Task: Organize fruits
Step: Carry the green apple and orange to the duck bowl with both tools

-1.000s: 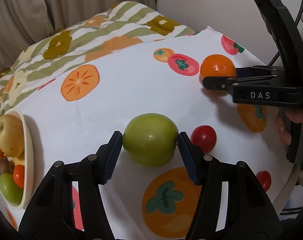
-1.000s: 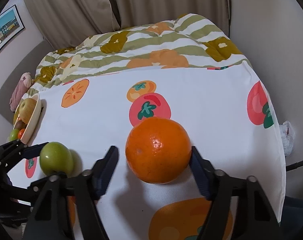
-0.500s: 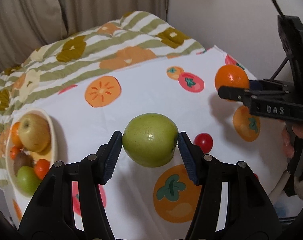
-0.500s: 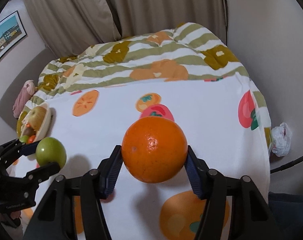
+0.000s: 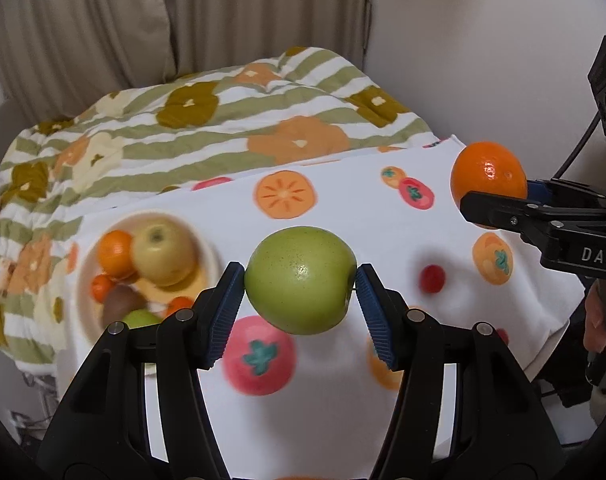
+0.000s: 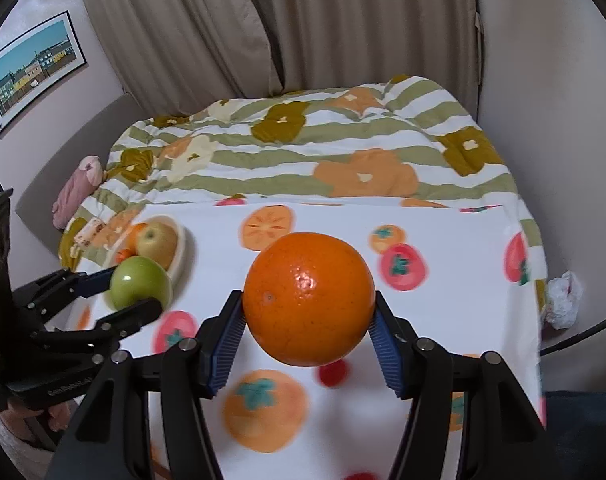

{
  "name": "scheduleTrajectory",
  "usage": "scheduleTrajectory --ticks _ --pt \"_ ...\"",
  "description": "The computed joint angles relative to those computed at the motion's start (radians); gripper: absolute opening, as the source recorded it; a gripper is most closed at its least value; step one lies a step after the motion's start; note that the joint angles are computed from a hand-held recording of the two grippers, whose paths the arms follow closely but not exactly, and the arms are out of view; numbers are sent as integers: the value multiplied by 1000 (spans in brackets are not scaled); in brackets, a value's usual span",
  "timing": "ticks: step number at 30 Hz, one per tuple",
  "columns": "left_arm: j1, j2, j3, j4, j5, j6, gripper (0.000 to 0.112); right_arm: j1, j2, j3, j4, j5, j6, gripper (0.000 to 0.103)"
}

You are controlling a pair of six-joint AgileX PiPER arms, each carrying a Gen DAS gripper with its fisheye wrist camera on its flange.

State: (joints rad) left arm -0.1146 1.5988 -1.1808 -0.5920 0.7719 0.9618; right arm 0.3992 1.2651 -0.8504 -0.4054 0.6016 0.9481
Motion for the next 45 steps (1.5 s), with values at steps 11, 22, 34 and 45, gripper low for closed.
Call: scheduleTrajectory --ticks 11,22,34,45 --pt "244 170 -233 -9 152 142 62 212 288 -319 -88 86 170 56" --pt "343 456 -590 37 245 156 62 229 588 -622 -9 94 109 56" --pt "336 741 -978 71 368 122 62 219 811 -867 59 140 60 56" --pt "323 866 -1158 111 438 154 62 225 889 -981 62 195 78 56"
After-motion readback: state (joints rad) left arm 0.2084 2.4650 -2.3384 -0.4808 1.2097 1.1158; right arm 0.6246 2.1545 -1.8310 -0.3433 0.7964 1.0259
